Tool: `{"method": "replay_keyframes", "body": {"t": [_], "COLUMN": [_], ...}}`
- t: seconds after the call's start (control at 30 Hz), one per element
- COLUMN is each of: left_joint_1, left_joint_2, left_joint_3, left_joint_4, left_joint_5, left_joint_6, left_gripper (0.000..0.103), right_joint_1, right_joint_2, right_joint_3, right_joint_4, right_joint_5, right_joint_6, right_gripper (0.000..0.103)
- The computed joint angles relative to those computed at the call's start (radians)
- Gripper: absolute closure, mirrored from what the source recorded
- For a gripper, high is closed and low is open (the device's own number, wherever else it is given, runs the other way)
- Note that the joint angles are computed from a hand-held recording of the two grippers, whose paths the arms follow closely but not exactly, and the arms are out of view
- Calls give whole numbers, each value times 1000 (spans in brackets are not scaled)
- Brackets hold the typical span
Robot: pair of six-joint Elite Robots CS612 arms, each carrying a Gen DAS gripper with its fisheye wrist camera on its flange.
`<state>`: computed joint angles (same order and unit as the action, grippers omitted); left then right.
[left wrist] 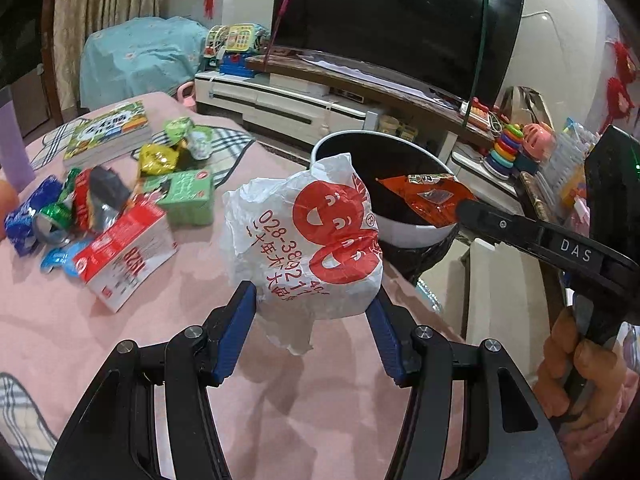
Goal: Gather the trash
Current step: 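Carry bag and wrapper over the bin and open both tools to drop them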
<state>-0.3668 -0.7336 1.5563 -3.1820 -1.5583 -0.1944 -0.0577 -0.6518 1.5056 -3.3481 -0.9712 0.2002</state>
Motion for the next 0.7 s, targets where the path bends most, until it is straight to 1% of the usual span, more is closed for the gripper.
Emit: {"method": "replay_keyframes", "body": {"t": [0.33,0.53,0.7], "left_joint_1": [-12,-15,-15], "left_joint_2": [26,52,78], "left_joint_3": [-75,-152,-217], "left_joint_4": [53,115,167], "left_joint_5": [-2,-19,-36], "left_joint_6": [43,71,72], "left_gripper": [47,47,47], "right_joint_1": [-19,-27,-31], "right_joint_2": [11,18,25], "right_joint_3": [-22,-48,-73], "right_joint_4": [0,22,51], "right_joint_5": [-12,-30,-53], "right_joint_6": [26,16,7], "right_gripper": [96,96,96]}}
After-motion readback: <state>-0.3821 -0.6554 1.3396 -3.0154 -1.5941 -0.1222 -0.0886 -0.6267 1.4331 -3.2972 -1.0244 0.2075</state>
